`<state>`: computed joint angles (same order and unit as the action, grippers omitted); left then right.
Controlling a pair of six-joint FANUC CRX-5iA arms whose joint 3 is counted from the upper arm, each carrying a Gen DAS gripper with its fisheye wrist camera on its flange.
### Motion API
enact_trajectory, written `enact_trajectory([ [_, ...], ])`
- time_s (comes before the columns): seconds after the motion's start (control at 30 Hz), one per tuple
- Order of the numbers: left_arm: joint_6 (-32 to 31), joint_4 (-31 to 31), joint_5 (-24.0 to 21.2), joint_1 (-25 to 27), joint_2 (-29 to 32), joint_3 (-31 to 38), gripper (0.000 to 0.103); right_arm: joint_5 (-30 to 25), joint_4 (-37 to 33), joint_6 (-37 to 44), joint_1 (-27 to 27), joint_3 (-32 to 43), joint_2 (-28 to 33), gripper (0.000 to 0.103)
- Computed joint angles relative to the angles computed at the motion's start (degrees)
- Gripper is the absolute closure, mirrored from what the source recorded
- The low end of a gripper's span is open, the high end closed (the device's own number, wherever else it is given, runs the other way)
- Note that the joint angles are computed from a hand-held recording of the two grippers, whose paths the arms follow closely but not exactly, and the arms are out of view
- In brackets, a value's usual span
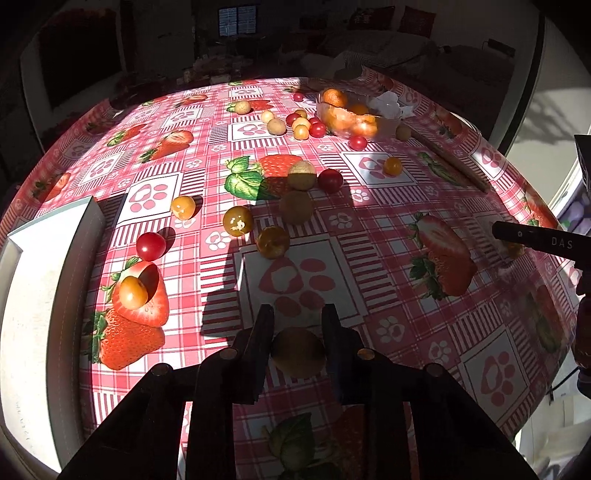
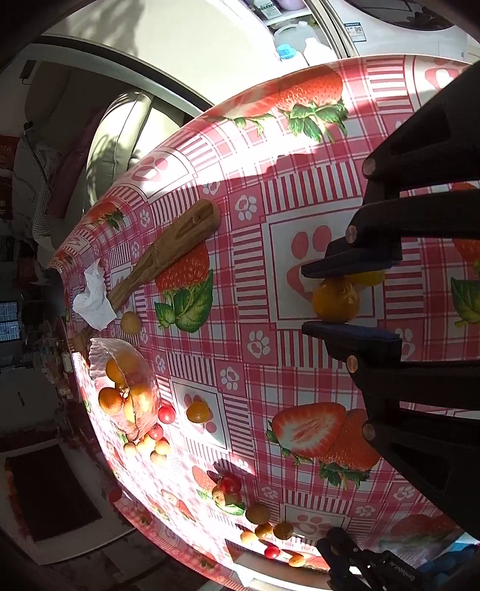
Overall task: Organize fruits
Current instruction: 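Carry both held tomatoes over the white tray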
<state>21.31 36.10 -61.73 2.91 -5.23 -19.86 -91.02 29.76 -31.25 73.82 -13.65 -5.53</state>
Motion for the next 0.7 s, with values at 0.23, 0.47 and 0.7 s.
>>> enact_trajectory([
  [0.23, -1.15, 1.77, -3.42, 2.99, -0.09, 0.54, 0.074, 4.05, 4.00, -4.56, 3.10, 0.12, 0.11, 0.077],
  [0.47, -2.50, 3.38, -5.83, 6.25, -0.29, 1.43, 0.074, 7.10, 5.28, -4.86, 3.85, 2.64, 2.06, 0.077],
  [0.7, -4.09, 5.09, -7.63, 11.17, 1.44, 4.06, 0.074, 8.34, 6.05, -0.10, 2.22, 8.78, 6.19, 0.077],
])
